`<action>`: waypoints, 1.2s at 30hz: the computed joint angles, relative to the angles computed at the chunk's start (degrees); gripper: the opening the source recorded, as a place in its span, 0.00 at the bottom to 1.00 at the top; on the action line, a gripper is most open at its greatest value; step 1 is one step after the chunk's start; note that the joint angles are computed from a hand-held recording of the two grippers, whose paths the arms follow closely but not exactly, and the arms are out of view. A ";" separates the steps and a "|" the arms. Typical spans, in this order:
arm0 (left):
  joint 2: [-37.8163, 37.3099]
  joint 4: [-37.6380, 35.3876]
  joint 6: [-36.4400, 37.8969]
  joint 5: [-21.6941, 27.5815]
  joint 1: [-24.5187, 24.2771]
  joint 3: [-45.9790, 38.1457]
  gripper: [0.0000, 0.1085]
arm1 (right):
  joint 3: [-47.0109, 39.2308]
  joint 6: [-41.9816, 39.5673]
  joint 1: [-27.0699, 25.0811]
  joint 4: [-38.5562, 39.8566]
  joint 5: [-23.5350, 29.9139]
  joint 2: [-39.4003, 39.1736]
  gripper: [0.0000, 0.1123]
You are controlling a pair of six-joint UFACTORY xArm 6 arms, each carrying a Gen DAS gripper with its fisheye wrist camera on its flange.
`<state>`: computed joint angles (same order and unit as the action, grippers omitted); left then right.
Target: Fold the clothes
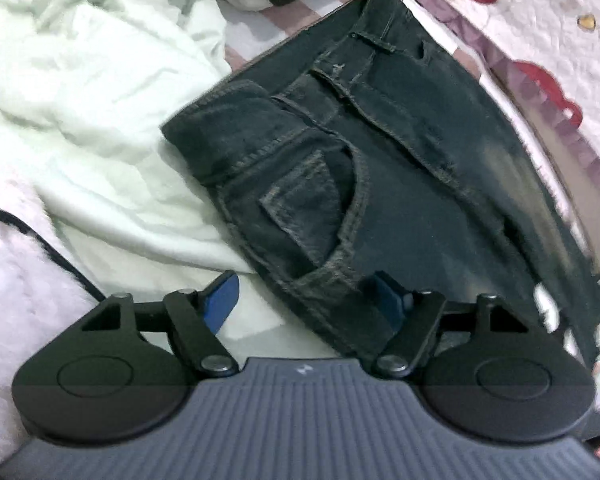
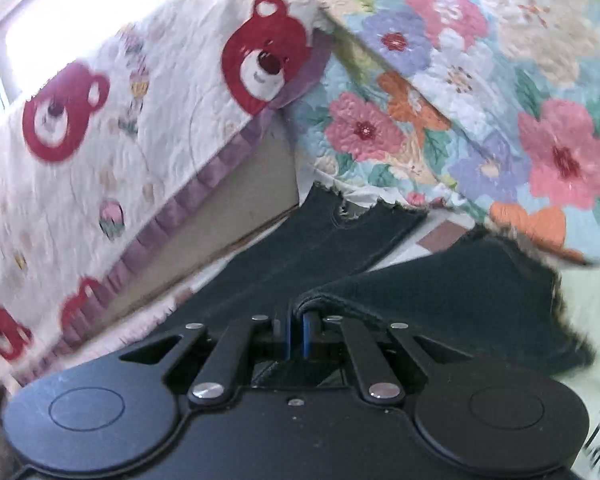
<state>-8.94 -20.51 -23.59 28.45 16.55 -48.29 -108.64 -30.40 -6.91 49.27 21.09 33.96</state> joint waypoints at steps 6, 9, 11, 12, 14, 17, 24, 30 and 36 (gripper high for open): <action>0.88 7.50 -1.71 -5.95 -1.26 -0.74 0.24 | -2.01 -0.62 0.65 3.15 -0.47 1.95 0.06; 1.84 7.41 -0.40 -7.62 -1.50 -1.78 0.23 | -7.22 0.31 0.65 1.17 1.18 4.99 0.06; 2.48 5.18 0.94 -9.35 -1.52 -2.22 0.23 | -10.64 1.67 0.52 -0.21 2.56 6.96 0.06; 2.82 2.67 2.70 -10.02 -1.58 -2.48 0.25 | -12.50 3.56 0.36 -2.05 3.62 8.06 0.06; 3.51 -2.70 6.57 -11.23 -1.72 -3.09 0.27 | -14.44 4.95 0.10 -3.51 5.06 9.25 0.06; 5.27 -9.50 11.43 -11.36 -1.78 -5.12 0.33 | -16.19 4.75 0.05 -4.09 6.01 10.51 0.06; 9.90 -0.15 -4.56 -7.60 -2.31 -8.01 0.58 | -12.80 5.27 0.09 -0.75 6.48 9.49 0.06; 8.26 16.70 -13.87 -15.05 -2.78 -4.17 0.14 | -9.61 6.71 0.45 0.04 4.96 8.61 0.15; 4.91 11.26 -14.32 -18.94 -0.85 -1.25 0.07 | -2.29 -6.19 -0.31 6.23 1.53 1.41 0.06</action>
<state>-4.03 -9.24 -37.91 9.51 15.70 -49.54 -110.93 -36.59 -7.22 55.50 22.62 35.37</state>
